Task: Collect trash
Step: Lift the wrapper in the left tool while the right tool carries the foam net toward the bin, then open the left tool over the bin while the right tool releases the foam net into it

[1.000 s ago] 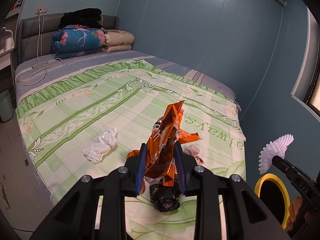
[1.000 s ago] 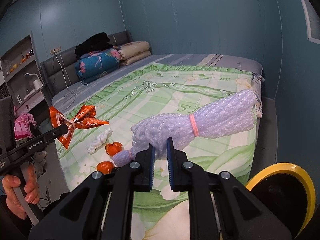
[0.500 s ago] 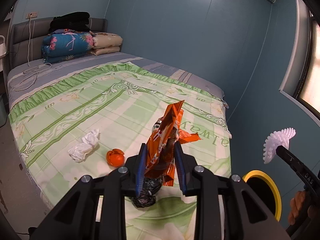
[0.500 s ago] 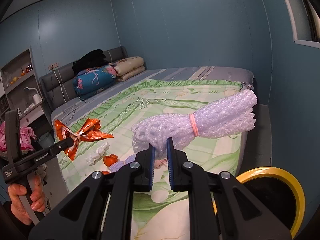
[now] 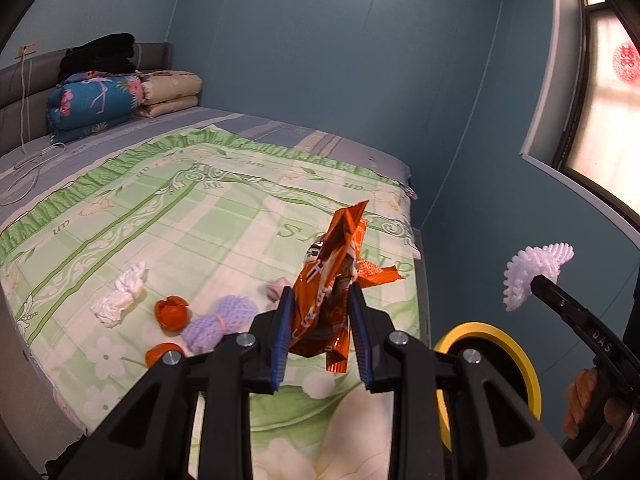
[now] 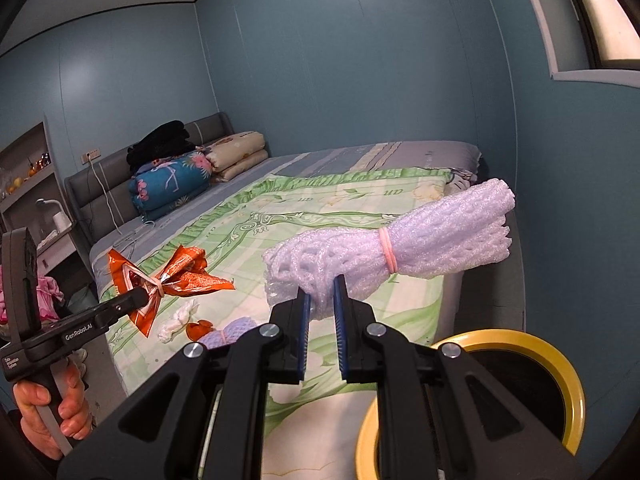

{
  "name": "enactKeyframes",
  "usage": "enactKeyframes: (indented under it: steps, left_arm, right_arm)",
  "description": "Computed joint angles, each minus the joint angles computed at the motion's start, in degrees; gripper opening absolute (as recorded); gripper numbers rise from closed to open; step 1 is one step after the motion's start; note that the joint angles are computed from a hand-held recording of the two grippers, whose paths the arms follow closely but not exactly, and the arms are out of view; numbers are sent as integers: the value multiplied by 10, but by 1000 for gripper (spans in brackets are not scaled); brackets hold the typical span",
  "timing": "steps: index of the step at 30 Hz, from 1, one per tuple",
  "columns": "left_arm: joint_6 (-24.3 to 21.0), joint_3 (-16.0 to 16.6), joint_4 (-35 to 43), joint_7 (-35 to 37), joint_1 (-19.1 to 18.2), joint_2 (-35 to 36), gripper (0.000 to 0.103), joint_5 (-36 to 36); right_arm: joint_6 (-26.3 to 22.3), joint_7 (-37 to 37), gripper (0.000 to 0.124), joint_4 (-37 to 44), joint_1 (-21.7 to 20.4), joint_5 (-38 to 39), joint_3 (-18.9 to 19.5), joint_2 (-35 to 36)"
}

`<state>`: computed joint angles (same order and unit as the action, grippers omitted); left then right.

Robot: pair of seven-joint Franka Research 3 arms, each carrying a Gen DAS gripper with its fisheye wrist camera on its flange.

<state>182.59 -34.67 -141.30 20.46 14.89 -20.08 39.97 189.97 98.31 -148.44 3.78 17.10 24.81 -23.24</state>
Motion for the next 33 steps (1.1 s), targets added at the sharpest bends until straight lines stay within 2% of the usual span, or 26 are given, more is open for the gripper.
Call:
enactKeyframes:
  steps: [5,10,12,16,19,23,27,33]
  left_arm:
    - [-4,-34,33,-8,9,29,26,24]
    - [-16,-66,75,-36,18,71,26,80]
    - [-25,-82,97,-54,25,95,26,114]
    - [-47,-93,135,-92,16,143,26,181]
    - [-60,-90,160,-114,-3,178,26,226]
    - [-79,-75,182,-102,-42,223,26,243]
    - [-87,-57,199,-80,-79,262,26,235]
    - [-97,-30,214,-40,-131,295,26,216]
  right_arm:
    - [-2,9,11,-20,-7,7,-3,-23]
    - [-5,20,12,-41,-18,11,-12,-45]
    - [-5,22,12,-48,-13,10,-26,-49]
    - [4,24,12,-61,1,14,-58,-46]
    - [10,20,12,-69,12,19,-79,-41]
    - [15,10,12,-87,43,25,-125,-43]
    - [17,2,12,-97,71,29,-166,-40]
    - [20,-1,12,-98,87,40,-192,-27]
